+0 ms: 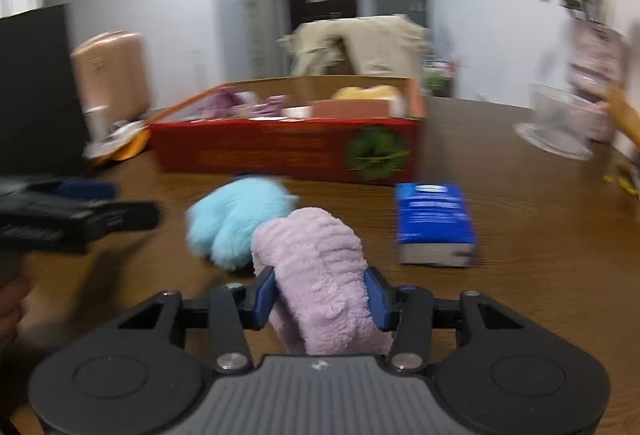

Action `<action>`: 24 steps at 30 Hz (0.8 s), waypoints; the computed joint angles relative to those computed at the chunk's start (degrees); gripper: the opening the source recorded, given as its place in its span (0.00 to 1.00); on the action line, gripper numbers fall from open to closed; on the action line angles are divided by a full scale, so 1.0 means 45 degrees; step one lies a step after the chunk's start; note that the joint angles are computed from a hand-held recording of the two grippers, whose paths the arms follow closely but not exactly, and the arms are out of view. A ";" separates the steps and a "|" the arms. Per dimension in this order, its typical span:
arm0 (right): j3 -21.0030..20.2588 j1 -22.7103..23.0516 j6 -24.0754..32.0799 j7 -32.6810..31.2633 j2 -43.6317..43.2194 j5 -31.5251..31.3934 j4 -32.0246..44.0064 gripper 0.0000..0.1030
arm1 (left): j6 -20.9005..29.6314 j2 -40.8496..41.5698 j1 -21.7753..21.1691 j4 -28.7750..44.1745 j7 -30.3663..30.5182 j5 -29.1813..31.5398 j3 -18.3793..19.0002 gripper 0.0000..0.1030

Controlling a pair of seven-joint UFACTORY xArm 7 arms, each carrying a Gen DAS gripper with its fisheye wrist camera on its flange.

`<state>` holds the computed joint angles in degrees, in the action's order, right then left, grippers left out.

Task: Organize soft objects

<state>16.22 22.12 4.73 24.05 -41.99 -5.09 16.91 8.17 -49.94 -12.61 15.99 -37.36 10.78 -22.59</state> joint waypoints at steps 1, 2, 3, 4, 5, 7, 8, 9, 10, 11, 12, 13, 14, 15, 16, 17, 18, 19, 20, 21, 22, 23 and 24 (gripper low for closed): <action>-0.0752 0.0931 0.0079 -0.0633 -0.0077 0.0016 -0.0085 0.44 | -0.0025 -0.0058 -0.0083 -0.0061 0.0028 -0.0019 0.0089 0.88; -0.1427 0.1814 0.0214 -0.1317 -0.0200 0.0068 -0.0165 0.44 | -0.0033 -0.0105 -0.0158 -0.0109 0.0047 -0.0051 0.0166 0.88; -0.2138 0.2755 0.0411 -0.2168 -0.0367 0.0132 -0.0247 0.47 | 0.0003 -0.0163 -0.0259 -0.0163 0.0080 -0.0096 0.0271 0.88; -0.2605 0.3464 0.0672 -0.2968 -0.0569 0.0183 -0.0316 0.52 | 0.0055 -0.0258 -0.0318 -0.0229 0.0065 -0.0147 0.0316 0.88; -0.2698 0.3727 0.0869 -0.3423 -0.0716 0.0232 -0.0355 0.53 | 0.0065 -0.0329 -0.0359 -0.0291 0.0057 -0.0182 0.0349 0.88; -0.2262 0.3440 0.1208 -0.3502 -0.0998 0.0445 -0.0371 0.57 | 0.0107 -0.0491 -0.0552 -0.0424 0.0075 -0.0279 0.0481 0.88; -0.2007 0.3158 0.1305 -0.3392 -0.1083 0.0600 -0.0350 0.58 | 0.0163 -0.0612 -0.0672 -0.0495 0.0103 -0.0329 0.0565 0.88; -0.1579 0.2638 0.1474 -0.3159 -0.1241 0.0650 -0.0326 0.63 | 0.0209 -0.0735 -0.0788 -0.0568 0.0149 -0.0366 0.0646 0.88; -0.1103 0.2057 0.1635 -0.2857 -0.1401 0.0626 -0.0301 0.64 | 0.0259 -0.0887 -0.0918 -0.0656 0.0216 -0.0404 0.0748 0.88; -0.0610 0.1456 0.1822 -0.2461 -0.1575 0.0567 -0.0254 0.64 | 0.0338 -0.1063 -0.1060 -0.0748 0.0282 -0.0458 0.0866 0.88; -0.0199 0.0938 0.2019 -0.2017 -0.1805 0.0519 -0.0217 0.64 | 0.0424 -0.1249 -0.1228 -0.0848 0.0338 -0.0541 0.1008 0.88; 0.0058 0.0625 0.2127 -0.1633 -0.2033 0.0492 -0.0233 0.64 | 0.0505 -0.1418 -0.1466 -0.0953 0.0416 -0.0657 0.1212 0.88; 0.0236 0.0428 0.2164 -0.1273 -0.2257 0.0482 -0.0258 0.64 | 0.0557 -0.1544 -0.1774 -0.1050 0.0521 -0.0809 0.1470 0.88; 0.0287 0.0335 0.2122 -0.1000 -0.2486 0.0475 -0.0336 0.64 | 0.0535 -0.1591 -0.2077 -0.1122 0.0652 -0.0963 0.1723 0.87; 0.0408 0.0233 0.2126 -0.0638 -0.2749 0.0493 -0.0413 0.64 | 0.0457 -0.1566 -0.2491 -0.1176 0.0839 -0.1152 0.2051 0.86; 0.0484 0.0198 0.2101 -0.0313 -0.2957 0.0513 -0.0519 0.64 | 0.0343 -0.1491 -0.2872 -0.1195 0.1032 -0.1329 0.2310 0.85; 0.0453 0.0246 0.2015 -0.0004 -0.3246 0.0576 -0.0724 0.64 | 0.0123 -0.1338 -0.3246 -0.1193 0.1249 -0.1497 0.2553 0.81; 0.0527 0.0212 0.1911 0.0342 -0.3403 0.0609 -0.0852 0.64 | -0.0186 -0.1089 -0.3636 -0.1162 0.1484 -0.1665 0.2798 0.75; 0.0657 0.0115 0.1824 0.0754 -0.3487 0.0646 -0.0955 0.64 | -0.0460 -0.0818 -0.4007 -0.1111 0.1712 -0.1833 0.3041 0.72; 0.0705 0.0070 0.1755 0.1171 -0.3465 0.0724 -0.1012 0.64 | -0.0691 -0.0444 -0.4341 -0.0966 0.1893 -0.2010 0.3232 0.69; 0.0648 0.0091 0.1609 0.1460 -0.3421 0.0765 -0.1103 0.64 | -0.1029 0.0026 -0.4645 -0.0805 0.2039 -0.2188 0.3384 0.67; 0.0618 0.0044 0.1460 0.1763 -0.3373 0.0795 -0.1183 0.64 | -0.1430 0.0567 -0.4965 -0.0617 0.2200 -0.2359 0.3591 0.67; 0.0585 -0.0018 0.1414 0.2127 -0.3396 0.0867 -0.1288 0.64 | -0.1695 0.1080 -0.5190 -0.0414 0.2297 -0.2513 0.3719 0.65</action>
<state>18.85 22.04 11.09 33.63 -57.27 -1.19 11.11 0.54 -45.08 -35.97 14.13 -27.03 -0.53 -5.86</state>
